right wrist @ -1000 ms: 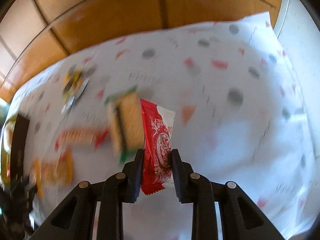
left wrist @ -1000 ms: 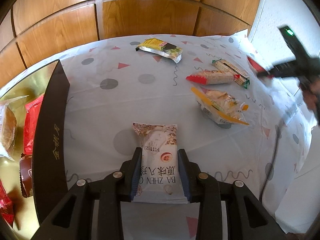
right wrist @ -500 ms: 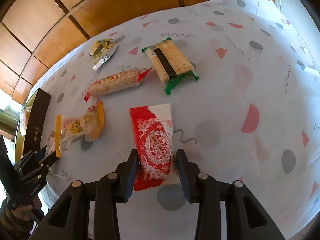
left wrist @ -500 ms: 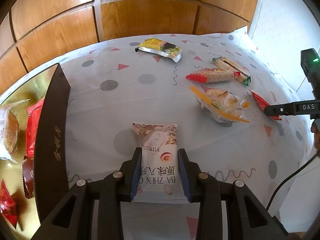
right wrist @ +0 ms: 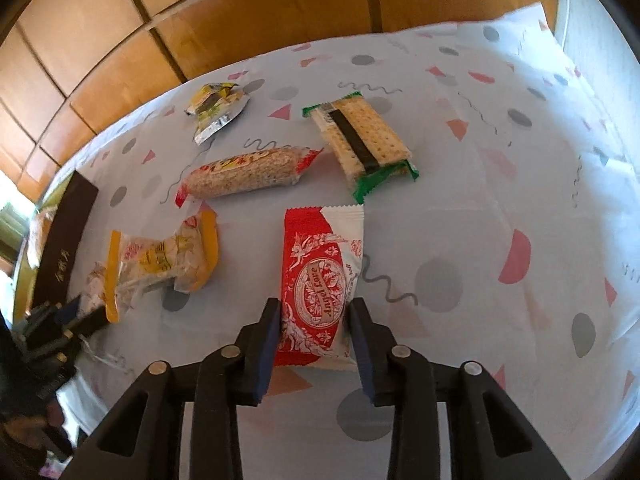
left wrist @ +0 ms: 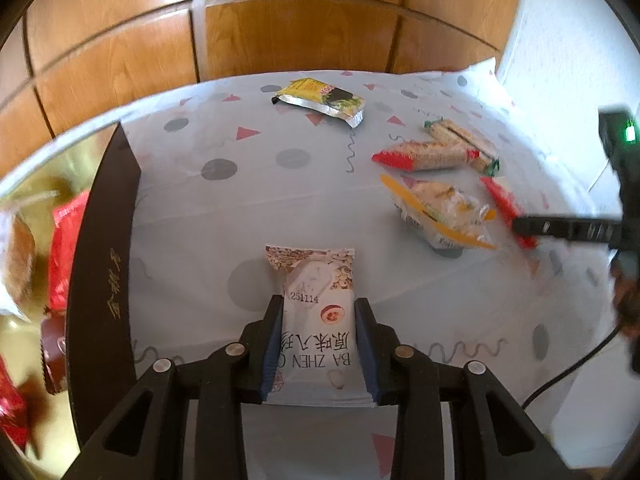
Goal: Organize snacks
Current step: 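Carry the white packet into the gold tin and open the left gripper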
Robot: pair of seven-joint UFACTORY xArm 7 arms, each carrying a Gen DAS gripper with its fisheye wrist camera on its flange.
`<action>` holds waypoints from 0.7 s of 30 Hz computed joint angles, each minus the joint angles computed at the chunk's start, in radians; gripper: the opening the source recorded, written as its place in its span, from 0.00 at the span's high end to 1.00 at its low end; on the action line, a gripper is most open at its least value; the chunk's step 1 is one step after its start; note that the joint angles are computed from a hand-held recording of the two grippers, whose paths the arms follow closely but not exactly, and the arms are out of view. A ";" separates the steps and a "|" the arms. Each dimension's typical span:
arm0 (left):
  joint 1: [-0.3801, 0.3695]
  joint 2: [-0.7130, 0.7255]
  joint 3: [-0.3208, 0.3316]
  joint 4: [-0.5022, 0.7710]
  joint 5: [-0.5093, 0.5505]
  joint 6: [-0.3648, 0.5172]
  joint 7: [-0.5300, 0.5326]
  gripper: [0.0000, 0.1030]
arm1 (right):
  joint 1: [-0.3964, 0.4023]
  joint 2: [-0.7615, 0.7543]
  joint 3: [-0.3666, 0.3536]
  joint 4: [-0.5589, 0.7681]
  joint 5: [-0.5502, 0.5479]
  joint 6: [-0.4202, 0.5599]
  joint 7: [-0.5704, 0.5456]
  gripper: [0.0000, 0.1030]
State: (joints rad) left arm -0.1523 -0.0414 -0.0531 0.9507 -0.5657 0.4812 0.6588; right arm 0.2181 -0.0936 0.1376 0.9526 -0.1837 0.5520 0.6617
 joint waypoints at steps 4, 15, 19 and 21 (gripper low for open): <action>0.021 -0.006 0.028 0.038 -0.182 0.127 0.103 0.68 | -0.003 -0.008 0.000 -0.027 -0.023 -0.041 0.021 0.66; 0.015 -0.140 0.070 0.010 -0.343 0.214 0.257 0.68 | -0.015 -0.016 0.012 -0.053 -0.079 -0.081 0.054 0.65; 0.028 -0.183 0.103 0.007 -0.345 0.216 0.245 0.68 | -0.019 -0.016 0.020 -0.053 -0.137 -0.079 0.097 0.65; 0.041 -0.196 0.121 0.005 -0.338 0.193 0.231 0.68 | -0.019 -0.016 0.022 -0.052 -0.159 -0.074 0.109 0.65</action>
